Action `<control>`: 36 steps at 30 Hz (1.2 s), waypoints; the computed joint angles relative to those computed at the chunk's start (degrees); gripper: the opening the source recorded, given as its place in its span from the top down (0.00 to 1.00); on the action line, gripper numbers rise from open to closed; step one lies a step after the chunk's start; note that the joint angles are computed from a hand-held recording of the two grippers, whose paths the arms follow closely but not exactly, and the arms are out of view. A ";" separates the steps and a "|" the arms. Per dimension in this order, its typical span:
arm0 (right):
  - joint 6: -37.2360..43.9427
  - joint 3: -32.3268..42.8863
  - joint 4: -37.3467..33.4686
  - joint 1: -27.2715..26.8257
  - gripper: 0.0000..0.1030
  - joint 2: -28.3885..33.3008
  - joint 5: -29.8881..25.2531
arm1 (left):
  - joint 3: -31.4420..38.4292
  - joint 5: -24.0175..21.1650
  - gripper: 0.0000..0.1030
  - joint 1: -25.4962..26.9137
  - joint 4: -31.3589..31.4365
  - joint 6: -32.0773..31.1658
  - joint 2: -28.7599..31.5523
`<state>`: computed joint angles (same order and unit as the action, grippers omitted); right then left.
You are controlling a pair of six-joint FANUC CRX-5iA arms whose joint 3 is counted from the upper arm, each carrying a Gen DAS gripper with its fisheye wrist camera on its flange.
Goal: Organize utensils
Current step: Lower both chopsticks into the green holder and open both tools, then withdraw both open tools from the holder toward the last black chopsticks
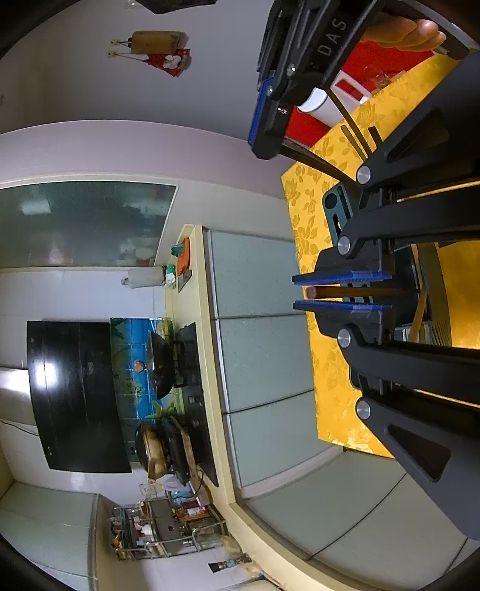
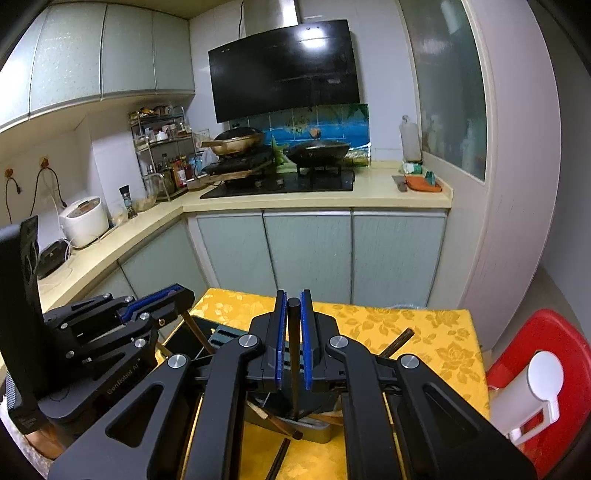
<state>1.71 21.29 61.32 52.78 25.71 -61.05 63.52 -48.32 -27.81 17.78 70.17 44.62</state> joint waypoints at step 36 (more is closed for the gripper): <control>-14.56 -16.00 7.04 7.62 0.54 -4.69 -10.73 | -46.54 21.13 0.26 2.68 15.86 -17.44 -22.44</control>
